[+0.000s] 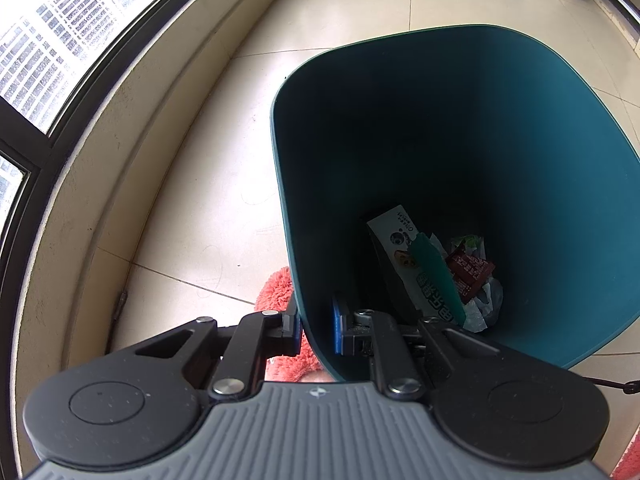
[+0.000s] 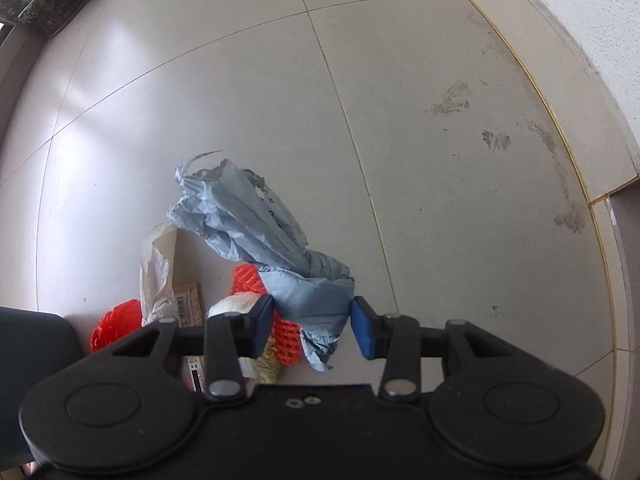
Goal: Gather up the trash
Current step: 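Return the right tool to the pile and grasp the grey crumpled plastic, then carry the grey plastic into the bin and open the right tool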
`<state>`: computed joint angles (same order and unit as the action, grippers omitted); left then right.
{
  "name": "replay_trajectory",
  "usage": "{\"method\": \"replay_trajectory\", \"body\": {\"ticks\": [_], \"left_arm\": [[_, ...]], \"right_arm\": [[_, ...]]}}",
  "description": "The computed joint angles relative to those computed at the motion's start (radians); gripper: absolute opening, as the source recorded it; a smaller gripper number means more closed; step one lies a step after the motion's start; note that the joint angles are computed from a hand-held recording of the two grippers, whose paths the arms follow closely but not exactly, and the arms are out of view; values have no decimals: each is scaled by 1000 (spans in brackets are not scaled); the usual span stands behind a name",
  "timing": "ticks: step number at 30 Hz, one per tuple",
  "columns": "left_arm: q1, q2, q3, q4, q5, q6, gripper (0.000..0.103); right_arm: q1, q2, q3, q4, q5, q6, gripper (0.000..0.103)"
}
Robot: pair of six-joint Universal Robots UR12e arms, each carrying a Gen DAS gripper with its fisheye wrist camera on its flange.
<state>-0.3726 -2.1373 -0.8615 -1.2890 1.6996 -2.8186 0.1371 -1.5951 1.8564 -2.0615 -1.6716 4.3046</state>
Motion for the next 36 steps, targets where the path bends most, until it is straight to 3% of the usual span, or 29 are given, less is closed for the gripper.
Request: {"method": "replay_trajectory", "body": {"ticks": [9, 19, 25, 36], "left_arm": [[4, -3, 6, -7, -7, 3, 13], [13, -12, 25, -38, -34, -2, 13], [21, -12, 31, -43, -58, -4, 13], [35, 2, 6, -24, -99, 8, 13]], "right_arm": [[89, 66, -204, 39, -20, -165, 40], [175, 197, -450, -24, 12, -366, 40], [204, 296, -599, -7, 57, -481, 40], [238, 446, -778, 114, 54, -541, 40]]}}
